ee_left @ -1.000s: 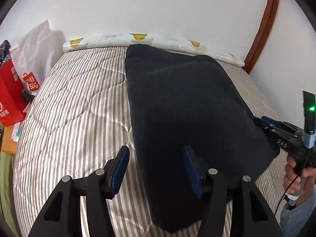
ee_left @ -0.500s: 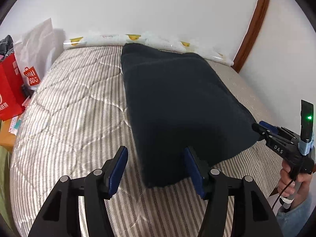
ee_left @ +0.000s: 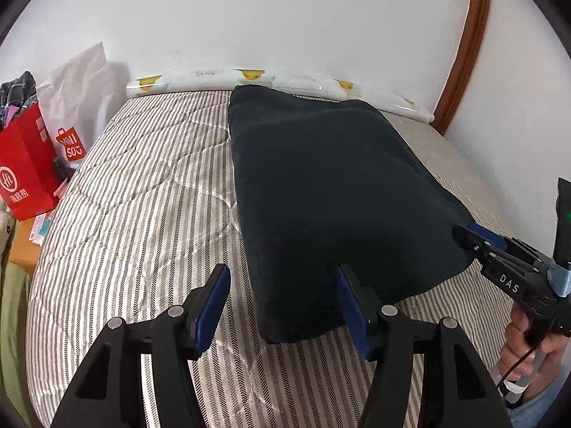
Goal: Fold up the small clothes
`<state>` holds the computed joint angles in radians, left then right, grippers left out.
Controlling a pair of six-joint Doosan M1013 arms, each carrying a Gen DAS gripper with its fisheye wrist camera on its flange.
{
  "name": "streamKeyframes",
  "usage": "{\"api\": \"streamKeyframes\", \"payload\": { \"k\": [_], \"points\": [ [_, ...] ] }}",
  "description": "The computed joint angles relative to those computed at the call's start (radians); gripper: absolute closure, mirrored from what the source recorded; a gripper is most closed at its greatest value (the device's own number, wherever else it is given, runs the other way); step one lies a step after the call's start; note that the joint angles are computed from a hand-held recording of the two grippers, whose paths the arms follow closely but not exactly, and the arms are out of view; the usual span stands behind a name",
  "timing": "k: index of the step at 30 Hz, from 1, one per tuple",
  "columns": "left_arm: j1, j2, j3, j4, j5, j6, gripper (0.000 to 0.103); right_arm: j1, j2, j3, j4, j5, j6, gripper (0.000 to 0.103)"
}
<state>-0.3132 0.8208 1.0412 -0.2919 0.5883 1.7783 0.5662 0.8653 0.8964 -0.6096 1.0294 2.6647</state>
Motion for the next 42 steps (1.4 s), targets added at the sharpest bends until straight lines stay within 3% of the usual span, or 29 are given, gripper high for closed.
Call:
{"api": "streamKeyframes", "payload": {
  "k": [8, 13, 22, 26, 29, 37, 39, 42],
  "points": [
    [-0.004, -0.005, 0.012, 0.041, -0.021, -0.043, 0.041, -0.002, 0.004, -0.018, 0.031, 0.047, 0.012, 0.057],
    [-0.008, -0.004, 0.005, 0.105, -0.010, -0.109, 0.032, -0.005, 0.006, -0.030, 0.053, 0.071, 0.002, 0.054],
    [-0.004, -0.038, 0.062, 0.117, -0.042, -0.125, 0.032, 0.008, 0.019, -0.065, 0.041, 0.142, -0.027, 0.052],
    [-0.006, -0.068, 0.098, 0.138, -0.066, -0.136, 0.031, 0.026, -0.010, -0.034, -0.013, 0.145, 0.039, 0.030],
    [-0.009, -0.101, 0.138, 0.134, -0.103, -0.130, 0.025, 0.046, -0.036, -0.015, -0.074, 0.162, 0.072, 0.019],
    [-0.029, -0.235, 0.301, 0.135, -0.250, -0.111, 0.008, 0.094, -0.121, 0.051, -0.146, 0.214, 0.173, 0.016],
    [-0.035, -0.255, 0.321, 0.164, -0.264, -0.126, 0.008, 0.107, -0.147, 0.078, -0.170, 0.215, 0.212, 0.016],
    [-0.048, -0.289, 0.358, 0.261, -0.301, -0.204, 0.008, 0.124, -0.183, 0.118, -0.215, 0.198, 0.262, 0.003]
  ]
}}
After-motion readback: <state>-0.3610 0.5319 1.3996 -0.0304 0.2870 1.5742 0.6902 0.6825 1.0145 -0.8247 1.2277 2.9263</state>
